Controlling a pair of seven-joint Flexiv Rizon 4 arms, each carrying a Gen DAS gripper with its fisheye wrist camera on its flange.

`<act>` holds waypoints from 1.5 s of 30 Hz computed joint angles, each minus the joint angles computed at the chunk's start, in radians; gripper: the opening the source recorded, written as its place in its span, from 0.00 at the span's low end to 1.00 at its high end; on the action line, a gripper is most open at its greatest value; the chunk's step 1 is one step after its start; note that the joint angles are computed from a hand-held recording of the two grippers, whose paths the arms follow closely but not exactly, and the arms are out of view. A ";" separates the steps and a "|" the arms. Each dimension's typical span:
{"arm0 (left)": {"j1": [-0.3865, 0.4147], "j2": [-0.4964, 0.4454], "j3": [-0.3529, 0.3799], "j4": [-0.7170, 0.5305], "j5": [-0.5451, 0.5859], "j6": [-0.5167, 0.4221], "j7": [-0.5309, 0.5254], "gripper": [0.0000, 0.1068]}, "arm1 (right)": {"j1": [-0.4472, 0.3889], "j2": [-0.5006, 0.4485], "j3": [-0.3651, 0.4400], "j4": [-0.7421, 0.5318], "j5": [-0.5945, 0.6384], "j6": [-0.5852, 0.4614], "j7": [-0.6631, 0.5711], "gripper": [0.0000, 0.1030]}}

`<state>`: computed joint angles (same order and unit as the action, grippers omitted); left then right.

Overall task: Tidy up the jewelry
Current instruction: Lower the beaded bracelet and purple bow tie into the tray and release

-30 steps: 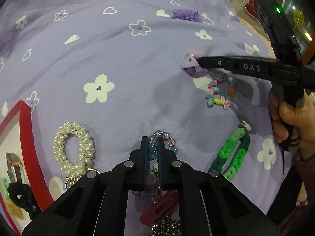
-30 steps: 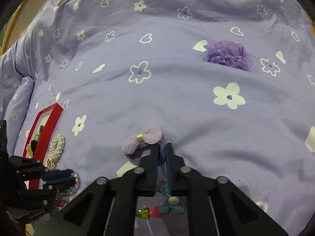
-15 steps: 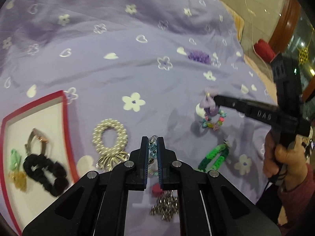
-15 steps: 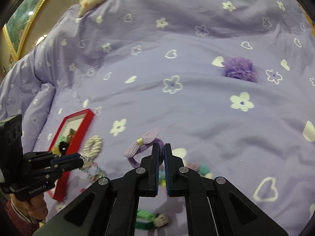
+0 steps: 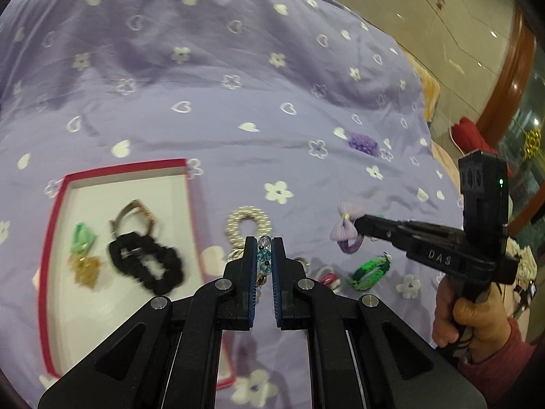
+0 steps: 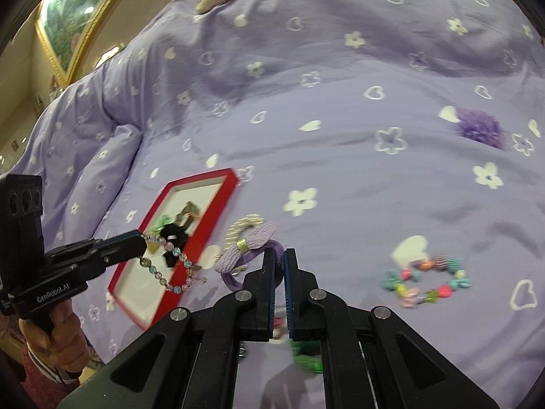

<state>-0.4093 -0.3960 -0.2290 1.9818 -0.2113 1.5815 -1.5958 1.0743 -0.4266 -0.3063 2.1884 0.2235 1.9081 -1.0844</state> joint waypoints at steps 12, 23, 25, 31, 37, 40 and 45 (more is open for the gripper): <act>0.103 0.084 -0.035 0.162 -0.030 0.089 -0.048 0.06 | -0.051 -0.061 0.107 -0.097 -0.099 -0.038 0.038 0.04; 0.210 0.102 -0.091 0.235 -0.023 0.134 -0.079 0.06 | -0.109 -0.119 0.187 -0.198 -0.223 -0.082 0.085 0.04; 0.234 0.099 -0.107 0.244 -0.020 0.140 -0.084 0.06 | -0.118 -0.133 0.199 -0.220 -0.249 -0.093 0.093 0.04; 0.335 0.072 -0.193 0.257 0.002 0.156 -0.099 0.06 | -0.155 -0.183 0.238 -0.295 -0.339 -0.157 0.122 0.04; 0.259 0.042 -0.075 0.226 0.020 0.128 -0.118 0.06 | -0.203 -0.227 0.277 -0.357 -0.427 -0.222 0.158 0.04; 0.147 0.025 0.075 0.198 0.023 0.093 -0.136 0.06 | -0.218 -0.249 0.286 -0.389 -0.470 -0.266 0.173 0.04; 0.053 -0.001 0.212 0.168 0.041 0.046 -0.169 0.06 | -0.248 -0.279 0.306 -0.428 -0.527 -0.315 0.199 0.04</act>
<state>-0.3562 -0.3969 -0.0171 2.1501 -0.1705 1.6272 -1.7646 0.8267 -0.7060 -0.0006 1.7609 -0.3040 1.5927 -0.8859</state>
